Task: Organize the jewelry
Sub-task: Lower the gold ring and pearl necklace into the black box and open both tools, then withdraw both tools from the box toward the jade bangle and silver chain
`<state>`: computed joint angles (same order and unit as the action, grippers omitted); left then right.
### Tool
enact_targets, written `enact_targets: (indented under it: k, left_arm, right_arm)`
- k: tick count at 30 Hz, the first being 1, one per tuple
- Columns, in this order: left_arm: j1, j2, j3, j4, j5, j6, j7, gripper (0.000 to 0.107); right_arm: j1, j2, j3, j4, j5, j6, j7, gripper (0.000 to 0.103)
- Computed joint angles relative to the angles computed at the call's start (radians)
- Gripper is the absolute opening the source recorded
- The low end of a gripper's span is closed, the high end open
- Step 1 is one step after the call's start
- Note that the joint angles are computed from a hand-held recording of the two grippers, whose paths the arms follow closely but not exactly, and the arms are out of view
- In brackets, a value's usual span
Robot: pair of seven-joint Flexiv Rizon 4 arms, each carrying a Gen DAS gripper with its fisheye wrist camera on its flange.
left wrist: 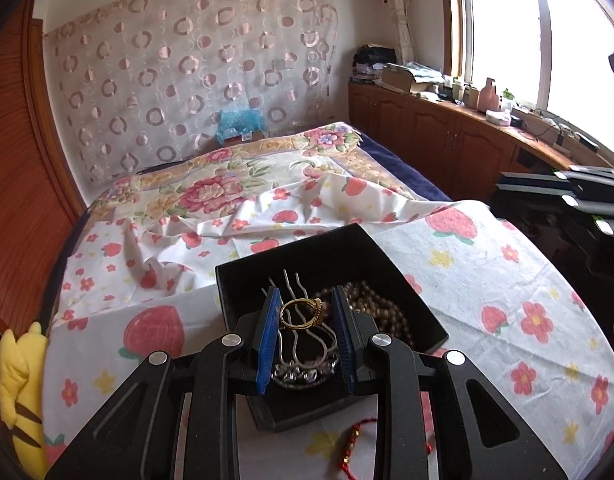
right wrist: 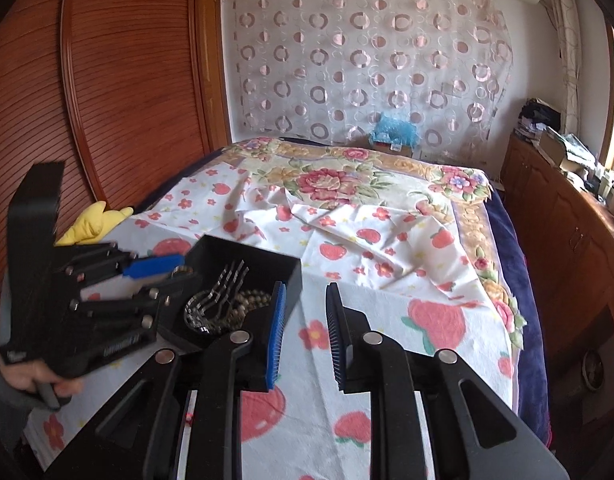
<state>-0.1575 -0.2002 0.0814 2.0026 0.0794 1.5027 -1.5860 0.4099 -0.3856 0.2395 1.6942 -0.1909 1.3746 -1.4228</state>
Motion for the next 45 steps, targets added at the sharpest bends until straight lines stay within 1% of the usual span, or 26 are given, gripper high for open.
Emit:
enact_targets:
  k: [10,16,17,18,19,23,26,28,29,31,33,34,35,37,38,39,40,42,45]
  left_arm:
    - [-0.028,-0.05,0.055,-0.101,0.085,-0.061,-0.072,0.025]
    - [-0.019,-0.048,0.061,-0.106,0.117,-0.075,-0.102,0.025]
    - [-0.015,-0.046,0.059,-0.104,0.116,-0.074,-0.104,0.027]
    - [-0.015,-0.04,0.063,-0.097,0.123,-0.071,-0.111,0.036]
    - [-0.016,-0.038,0.064,-0.097,0.13,-0.07,-0.117,0.042]
    - [-0.012,-0.015,0.063,-0.077,0.152,-0.07,-0.128,0.044]
    - [-0.003,0.021,0.059,-0.038,0.168,-0.058,-0.13,0.047]
    - [0.008,0.045,0.052,-0.008,0.174,-0.05,-0.125,0.055]
    - [0.013,0.056,0.049,0.006,0.177,-0.044,-0.124,0.056]
    - [0.033,0.089,0.033,0.059,0.158,-0.018,-0.101,0.06]
    - [0.049,0.114,0.02,0.102,0.136,-0.007,-0.086,0.072]
    - [0.059,0.126,0.012,0.13,0.114,0.002,-0.072,0.073]
    - [0.067,0.137,0.005,0.154,0.093,0.005,-0.06,0.073]
    - [0.081,0.156,-0.014,0.204,0.031,0.019,-0.014,0.074]
    - [0.086,0.165,-0.022,0.23,0.0,0.031,0.009,0.075]
    - [0.088,0.176,-0.028,0.263,-0.036,0.047,0.038,0.079]
    - [0.089,0.184,-0.031,0.282,-0.05,0.058,0.052,0.08]
    - [0.091,0.206,-0.033,0.332,-0.083,0.075,0.086,0.08]
    - [0.089,0.234,-0.035,0.386,-0.129,0.082,0.128,0.081]
  right_arm:
    - [-0.003,0.021,-0.007,0.085,-0.015,0.044,-0.005,0.023]
    - [-0.002,0.025,0.003,0.105,-0.017,0.06,-0.001,0.023]
    - [-0.003,0.025,0.006,0.107,-0.015,0.062,-0.002,0.023]
    - [-0.005,0.025,0.011,0.109,-0.012,0.064,-0.005,0.023]
    - [-0.008,0.026,0.015,0.111,-0.009,0.066,-0.008,0.023]
    - [-0.007,0.031,0.025,0.129,-0.001,0.079,-0.014,0.023]
    - [0.007,0.044,0.016,0.161,-0.01,0.102,0.001,0.023]
    - [-0.003,0.05,0.037,0.174,0.001,0.108,-0.01,0.023]
    - [0.003,0.057,0.036,0.191,-0.002,0.117,-0.006,0.023]
    - [0.024,0.074,0.021,0.232,-0.019,0.14,0.009,0.023]
    - [0.02,0.08,0.033,0.252,-0.018,0.151,0.008,0.023]
    - [0.012,0.085,0.05,0.267,-0.008,0.156,0.004,0.023]
    - [0.005,0.088,0.065,0.277,0.002,0.158,-0.002,0.027]
    - [0.01,0.097,0.071,0.3,0.004,0.167,0.0,0.033]
    - [0.018,0.104,0.07,0.315,0.001,0.171,0.003,0.034]
    - [0.022,0.109,0.072,0.328,-0.002,0.177,0.004,0.034]
    - [0.012,0.113,0.092,0.338,0.009,0.175,-0.005,0.034]
    - [-0.017,0.116,0.139,0.343,0.041,0.161,-0.038,0.034]
    - [-0.026,0.122,0.171,0.355,0.076,0.139,-0.074,0.034]
